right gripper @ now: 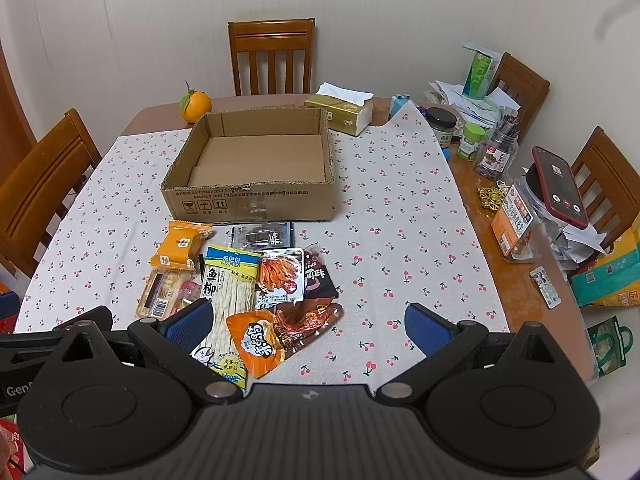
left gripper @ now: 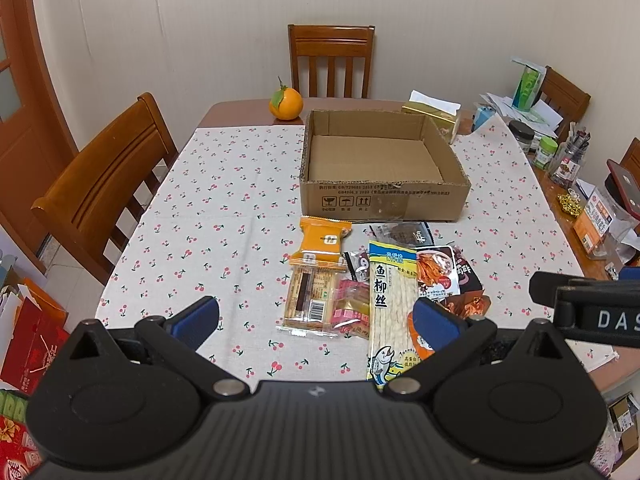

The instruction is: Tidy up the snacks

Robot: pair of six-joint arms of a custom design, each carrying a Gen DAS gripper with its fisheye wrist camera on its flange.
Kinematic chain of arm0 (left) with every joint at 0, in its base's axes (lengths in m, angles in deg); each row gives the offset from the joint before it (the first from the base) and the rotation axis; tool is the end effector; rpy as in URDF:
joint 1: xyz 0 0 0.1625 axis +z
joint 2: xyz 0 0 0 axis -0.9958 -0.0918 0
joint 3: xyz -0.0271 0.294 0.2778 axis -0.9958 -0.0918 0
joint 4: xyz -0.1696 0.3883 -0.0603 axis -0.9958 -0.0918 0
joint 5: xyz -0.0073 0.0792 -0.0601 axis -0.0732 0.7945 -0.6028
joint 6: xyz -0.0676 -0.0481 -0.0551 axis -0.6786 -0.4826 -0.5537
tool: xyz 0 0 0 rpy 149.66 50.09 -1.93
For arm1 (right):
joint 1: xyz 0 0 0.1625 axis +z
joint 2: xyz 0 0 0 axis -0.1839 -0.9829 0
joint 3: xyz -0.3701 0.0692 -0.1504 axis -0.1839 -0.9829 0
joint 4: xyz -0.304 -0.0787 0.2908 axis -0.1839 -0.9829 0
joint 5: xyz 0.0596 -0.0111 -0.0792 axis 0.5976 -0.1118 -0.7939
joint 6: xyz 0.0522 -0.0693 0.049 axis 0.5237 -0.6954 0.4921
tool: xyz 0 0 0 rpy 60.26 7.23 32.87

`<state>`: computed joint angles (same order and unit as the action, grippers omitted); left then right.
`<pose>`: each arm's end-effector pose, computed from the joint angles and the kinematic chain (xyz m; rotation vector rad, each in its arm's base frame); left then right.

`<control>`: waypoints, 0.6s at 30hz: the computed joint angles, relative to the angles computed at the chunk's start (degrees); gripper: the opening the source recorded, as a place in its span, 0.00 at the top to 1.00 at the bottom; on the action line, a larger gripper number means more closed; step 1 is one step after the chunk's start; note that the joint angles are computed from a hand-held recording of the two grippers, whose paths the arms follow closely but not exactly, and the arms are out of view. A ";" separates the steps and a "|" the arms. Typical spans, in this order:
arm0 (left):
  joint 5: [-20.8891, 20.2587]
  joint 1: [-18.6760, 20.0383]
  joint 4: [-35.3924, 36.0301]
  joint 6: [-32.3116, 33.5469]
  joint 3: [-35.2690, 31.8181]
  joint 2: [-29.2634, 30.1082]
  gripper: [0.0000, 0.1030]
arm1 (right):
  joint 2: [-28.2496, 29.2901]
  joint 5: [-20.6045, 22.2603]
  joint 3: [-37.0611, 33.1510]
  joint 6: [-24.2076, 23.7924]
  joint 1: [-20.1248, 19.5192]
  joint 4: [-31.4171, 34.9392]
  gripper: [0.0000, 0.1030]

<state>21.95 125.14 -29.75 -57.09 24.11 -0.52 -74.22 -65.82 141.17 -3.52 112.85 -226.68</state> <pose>-0.3895 -0.6278 0.1436 -0.1740 2.0228 -0.9886 0.2423 -0.7216 0.3164 0.8355 -2.3288 0.5631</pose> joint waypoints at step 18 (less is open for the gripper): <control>-0.82 1.40 -12.92 11.91 4.88 -2.48 0.01 | 0.83 -1.71 0.92 0.85 0.72 -2.27 0.00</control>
